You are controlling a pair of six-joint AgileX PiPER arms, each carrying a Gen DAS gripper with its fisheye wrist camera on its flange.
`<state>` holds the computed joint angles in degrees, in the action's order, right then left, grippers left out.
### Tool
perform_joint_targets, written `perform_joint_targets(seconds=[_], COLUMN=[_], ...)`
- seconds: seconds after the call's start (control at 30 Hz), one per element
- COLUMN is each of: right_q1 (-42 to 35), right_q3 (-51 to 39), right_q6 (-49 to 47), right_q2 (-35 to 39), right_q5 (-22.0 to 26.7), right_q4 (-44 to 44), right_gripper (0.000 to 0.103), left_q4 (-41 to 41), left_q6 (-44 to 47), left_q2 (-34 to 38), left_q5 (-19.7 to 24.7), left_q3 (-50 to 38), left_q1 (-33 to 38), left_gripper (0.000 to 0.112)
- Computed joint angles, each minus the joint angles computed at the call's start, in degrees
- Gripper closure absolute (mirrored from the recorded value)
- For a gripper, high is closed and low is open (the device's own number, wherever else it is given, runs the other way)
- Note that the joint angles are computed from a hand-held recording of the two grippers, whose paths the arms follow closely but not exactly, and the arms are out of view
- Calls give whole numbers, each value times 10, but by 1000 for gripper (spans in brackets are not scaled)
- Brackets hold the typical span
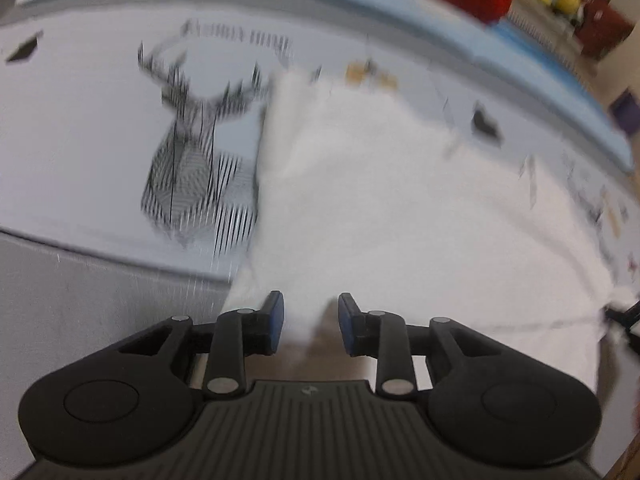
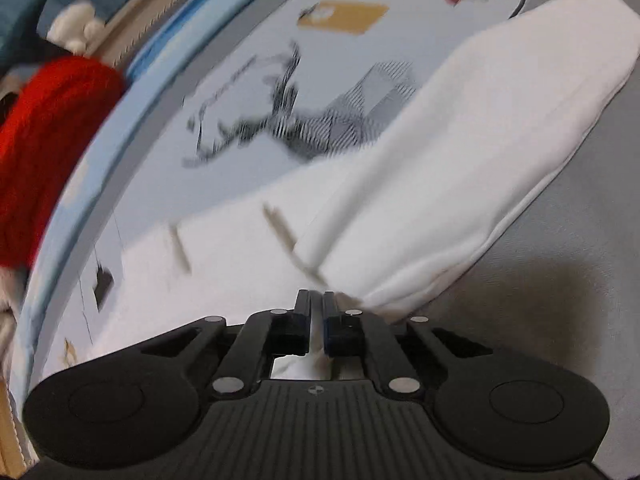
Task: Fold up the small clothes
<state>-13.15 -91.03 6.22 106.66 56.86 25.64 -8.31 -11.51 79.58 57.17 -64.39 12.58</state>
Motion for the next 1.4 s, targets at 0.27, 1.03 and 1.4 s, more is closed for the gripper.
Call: perform_joint_targets(seconds=[0.27, 1.03, 1.4], right_q1=[-108, -232, 59], right_q3=[-48, -125, 81], right_q6=[-35, 16, -55], right_q2=[5, 131, -199], right_q5=[-67, -180, -332], right_q4=[-28, -50, -92], right_gripper=[67, 98, 98], left_q4=[34, 51, 30], left_q6=[-5, -7, 8], left_q2=[-3, -14, -24], left_q5=[3, -11, -1], left_q3=[-6, 10, 9], left_q1=[-32, -48, -32], left_gripper=[69, 68, 68])
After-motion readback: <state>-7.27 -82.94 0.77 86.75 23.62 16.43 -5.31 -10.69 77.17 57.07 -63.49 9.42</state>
